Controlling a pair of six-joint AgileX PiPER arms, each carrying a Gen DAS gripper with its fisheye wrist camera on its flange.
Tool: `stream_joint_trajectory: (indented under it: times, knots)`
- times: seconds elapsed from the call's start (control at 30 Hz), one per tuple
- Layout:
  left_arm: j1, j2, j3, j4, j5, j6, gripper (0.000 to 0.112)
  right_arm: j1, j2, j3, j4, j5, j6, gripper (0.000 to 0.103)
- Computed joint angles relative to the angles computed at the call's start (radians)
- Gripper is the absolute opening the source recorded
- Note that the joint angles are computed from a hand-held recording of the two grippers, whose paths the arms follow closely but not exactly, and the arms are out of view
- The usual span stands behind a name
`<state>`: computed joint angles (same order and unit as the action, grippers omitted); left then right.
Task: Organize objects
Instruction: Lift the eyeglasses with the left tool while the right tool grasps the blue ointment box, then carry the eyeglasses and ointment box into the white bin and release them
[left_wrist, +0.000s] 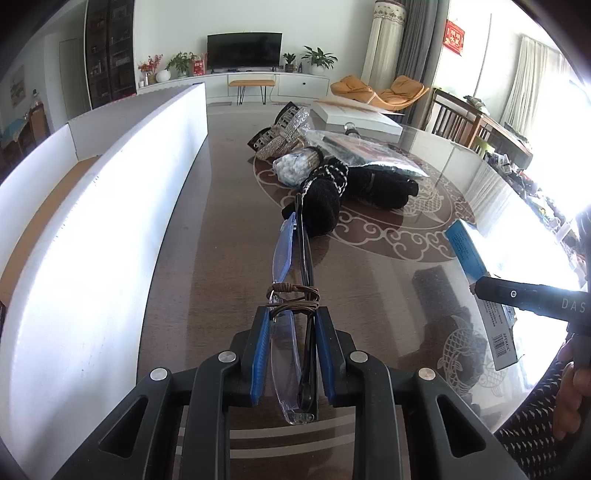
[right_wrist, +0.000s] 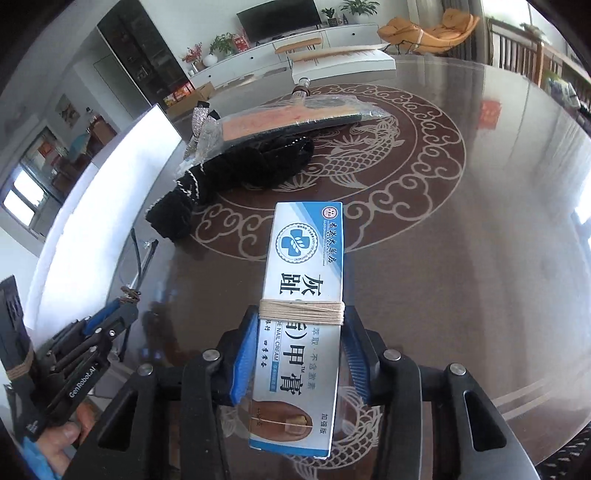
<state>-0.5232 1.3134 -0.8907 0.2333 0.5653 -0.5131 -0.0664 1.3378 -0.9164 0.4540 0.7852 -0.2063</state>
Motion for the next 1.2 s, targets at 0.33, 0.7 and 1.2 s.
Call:
stream_joint_trajectory:
  times: [0.33,0.7,1.2]
  knots:
    - [0.211,-0.231,-0.066,-0.338,0.134,0.333,0.024,-0.081,-0.088,-0.048,0.272,0.214,-0.065,0.044]
    - [0.888,-0.162,-0.231,-0.509,0.329,0.753,0.025,0.594,0.301,-0.76,0.089,0.148,0.305,0.044]
    - [0.529,-0.255,-0.126,-0.141,0.196,0.273,0.08,0.79,0.22,-0.479,-0.75,-0.084,0.804,0.103]
